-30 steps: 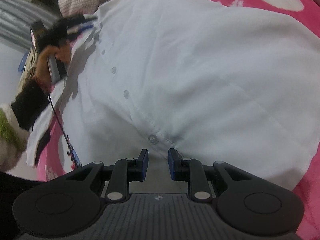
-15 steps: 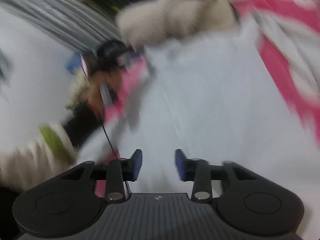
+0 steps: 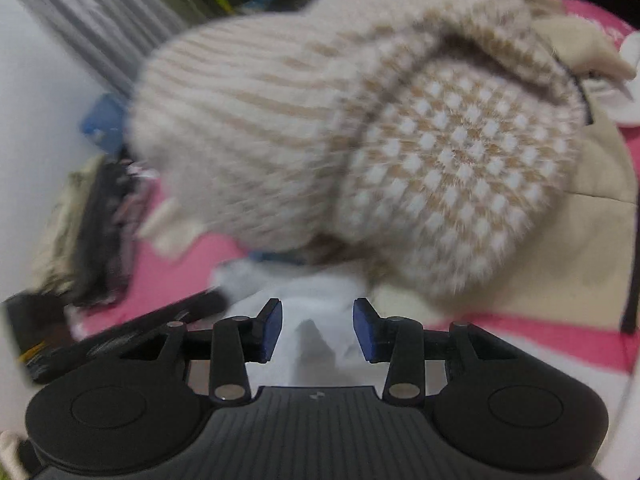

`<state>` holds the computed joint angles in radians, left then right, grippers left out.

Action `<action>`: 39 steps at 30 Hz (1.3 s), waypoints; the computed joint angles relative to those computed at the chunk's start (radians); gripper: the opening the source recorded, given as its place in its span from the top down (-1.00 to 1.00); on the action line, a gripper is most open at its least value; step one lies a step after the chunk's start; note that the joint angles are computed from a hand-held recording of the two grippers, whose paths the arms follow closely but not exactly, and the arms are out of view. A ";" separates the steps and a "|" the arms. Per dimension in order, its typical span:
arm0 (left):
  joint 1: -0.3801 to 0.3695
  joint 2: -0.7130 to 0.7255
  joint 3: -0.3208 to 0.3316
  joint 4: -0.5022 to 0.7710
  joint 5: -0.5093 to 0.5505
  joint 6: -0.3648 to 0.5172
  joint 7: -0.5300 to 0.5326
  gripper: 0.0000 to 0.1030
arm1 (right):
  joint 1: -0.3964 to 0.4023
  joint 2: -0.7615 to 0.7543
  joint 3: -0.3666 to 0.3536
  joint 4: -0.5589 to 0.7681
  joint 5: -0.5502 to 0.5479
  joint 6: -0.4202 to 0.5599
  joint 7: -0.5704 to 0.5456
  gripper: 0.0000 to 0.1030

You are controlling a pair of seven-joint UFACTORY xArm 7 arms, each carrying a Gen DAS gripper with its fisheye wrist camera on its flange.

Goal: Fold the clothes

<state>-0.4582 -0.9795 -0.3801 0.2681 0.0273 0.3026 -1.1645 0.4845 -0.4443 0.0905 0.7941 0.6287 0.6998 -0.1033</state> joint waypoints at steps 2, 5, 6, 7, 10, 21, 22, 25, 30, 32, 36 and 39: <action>-0.004 0.022 0.018 -0.012 -0.001 -0.037 0.015 0.09 | -0.014 0.072 0.015 0.031 -0.021 -0.012 0.035 0.17; -0.005 0.040 0.027 -0.023 -0.001 -0.084 0.030 0.11 | -0.017 0.140 0.012 0.064 -0.004 0.007 0.039 0.18; -0.002 0.050 0.028 -0.027 -0.003 -0.108 0.031 0.13 | -0.017 0.147 0.013 0.067 0.003 0.010 0.026 0.24; 0.000 0.057 0.030 -0.028 -0.005 -0.124 0.031 0.19 | -0.017 0.152 0.015 0.069 0.010 0.013 0.012 0.37; 0.007 0.053 0.018 -0.033 -0.009 -0.134 0.020 0.51 | -0.008 0.123 0.017 0.050 0.031 0.008 -0.065 0.88; 0.072 -0.238 -0.164 -0.087 0.051 -0.055 -0.162 0.98 | 0.261 -0.082 -0.027 -0.127 0.224 -0.391 -0.681 0.93; 0.078 -0.239 -0.172 -0.085 0.061 -0.052 -0.174 0.98 | 0.292 -0.072 -0.030 -0.133 0.222 -0.445 -0.724 0.93; 0.091 -0.236 -0.189 -0.085 0.089 -0.028 -0.206 0.98 | 0.286 0.055 0.022 -0.094 0.099 -0.576 -0.727 0.94; 0.117 -0.174 -0.203 -0.076 0.133 -0.009 -0.236 0.98 | 0.115 0.169 0.197 -0.090 -0.160 -0.666 -0.521 0.98; 0.120 -0.145 -0.196 -0.077 0.140 -0.021 -0.249 0.96 | 0.102 0.173 0.207 -0.086 -0.196 -0.660 -0.464 0.95; 0.112 -0.132 -0.174 -0.080 0.147 -0.025 -0.265 0.80 | 0.165 0.146 0.134 -0.076 -0.195 -0.603 -0.419 0.64; 0.098 -0.159 -0.165 -0.080 0.155 0.012 -0.266 0.55 | 0.276 0.095 0.014 -0.090 -0.134 -0.572 -0.450 0.34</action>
<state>-0.3606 -1.1384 -0.5449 0.1884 0.1820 0.3148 -1.4309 0.7608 -0.3495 0.1049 0.7044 0.4950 0.1282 -0.5538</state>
